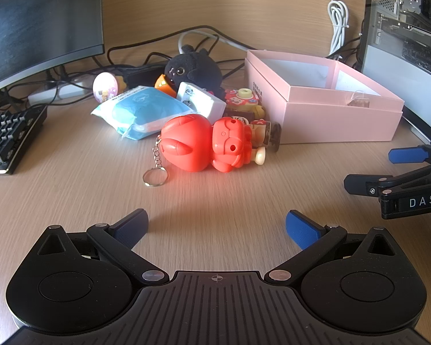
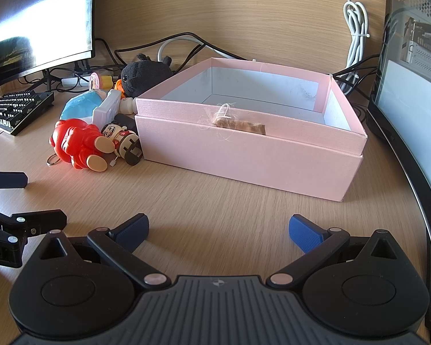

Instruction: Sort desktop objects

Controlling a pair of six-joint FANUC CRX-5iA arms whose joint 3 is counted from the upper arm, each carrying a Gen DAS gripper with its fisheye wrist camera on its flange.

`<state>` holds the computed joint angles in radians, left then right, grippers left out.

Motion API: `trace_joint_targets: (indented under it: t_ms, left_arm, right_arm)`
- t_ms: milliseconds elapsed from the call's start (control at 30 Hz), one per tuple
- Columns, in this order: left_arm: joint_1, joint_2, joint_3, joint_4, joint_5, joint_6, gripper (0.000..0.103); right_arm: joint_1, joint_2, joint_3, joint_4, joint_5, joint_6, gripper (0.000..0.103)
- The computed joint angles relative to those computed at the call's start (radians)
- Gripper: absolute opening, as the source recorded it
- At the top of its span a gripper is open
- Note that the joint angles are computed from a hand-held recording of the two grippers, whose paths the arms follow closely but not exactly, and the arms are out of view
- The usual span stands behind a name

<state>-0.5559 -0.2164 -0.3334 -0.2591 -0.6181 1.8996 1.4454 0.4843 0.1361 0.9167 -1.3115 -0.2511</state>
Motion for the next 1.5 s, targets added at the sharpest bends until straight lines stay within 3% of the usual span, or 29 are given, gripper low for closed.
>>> trace_joint_targets:
  t_ms: [567,967,1167,1300,1400,1500]
  left_arm:
    - [0.0,0.0,0.0,0.001,0.0,-0.002,0.103]
    - [0.018,0.004,-0.004,0.03,0.009,-0.04,0.103]
    - [0.012,0.009,0.001,0.023,0.005,-0.031,0.103]
    - [0.012,0.009,0.001,0.023,0.005,-0.031,0.103]
    - [0.01,0.01,0.002,0.022,0.002,-0.03,0.103]
    - [0.011,0.012,0.007,0.027,-0.005,-0.041,0.103]
  right_arm:
    - [0.003,0.008,0.01,-0.005,-0.008,-0.009,0.103]
    - [0.017,0.034,0.122,-0.124,-0.08,0.052,0.103]
    - [0.004,0.026,0.145,-0.168,-0.071,0.093,0.103]
    - [0.002,0.079,0.185,-0.072,-0.155,0.11,0.103]
    - [-0.024,0.103,0.219,-0.057,-0.161,0.183,0.103]
    - [-0.048,0.167,0.293,-0.024,-0.27,0.237,0.103]
